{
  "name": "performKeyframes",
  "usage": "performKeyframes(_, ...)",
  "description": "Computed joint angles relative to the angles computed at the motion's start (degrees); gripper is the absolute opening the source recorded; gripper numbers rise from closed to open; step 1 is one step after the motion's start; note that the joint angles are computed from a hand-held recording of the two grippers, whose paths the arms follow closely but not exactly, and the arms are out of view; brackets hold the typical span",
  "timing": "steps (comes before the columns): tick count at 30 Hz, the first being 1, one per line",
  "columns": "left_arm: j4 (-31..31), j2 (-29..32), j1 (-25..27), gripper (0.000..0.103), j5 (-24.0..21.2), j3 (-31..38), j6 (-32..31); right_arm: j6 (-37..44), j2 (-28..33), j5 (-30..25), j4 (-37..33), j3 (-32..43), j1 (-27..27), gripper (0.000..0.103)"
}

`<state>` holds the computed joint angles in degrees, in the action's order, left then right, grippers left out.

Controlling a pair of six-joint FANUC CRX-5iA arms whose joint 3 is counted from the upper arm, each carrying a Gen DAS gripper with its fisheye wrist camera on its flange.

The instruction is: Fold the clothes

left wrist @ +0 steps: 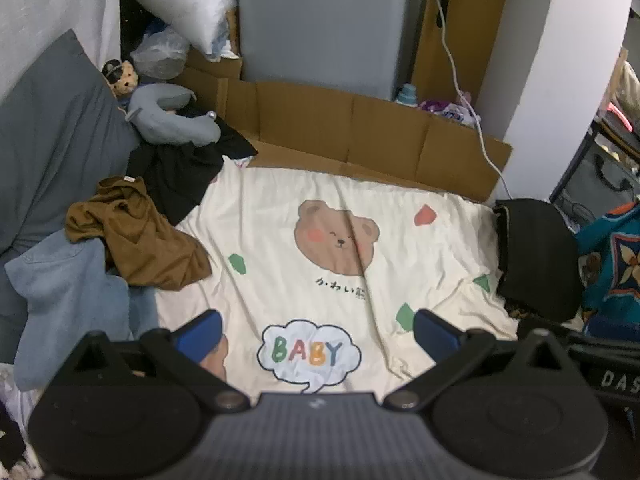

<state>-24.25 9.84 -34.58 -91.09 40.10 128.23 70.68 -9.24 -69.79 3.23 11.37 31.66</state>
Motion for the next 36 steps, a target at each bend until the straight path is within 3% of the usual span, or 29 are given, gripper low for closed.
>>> performKeyframes(19,-1.58,1.81,-0.96,0.102,-2.5,2.66,-2.08,0.26,0.65,-0.92,-1.05,1.05,-0.66,0.103)
performKeyframes(26,-4.48,4.73,-2.78,0.101,-5.88,6.82,-4.12,0.07,0.37,-0.23,-1.25,0.21,-1.24,0.103)
performKeyframes(36,0.5,3.89,0.22,0.101,-4.4,4.63,-3.94,1.02,0.85,0.19,-3.12,0.61,-2.13,0.103)
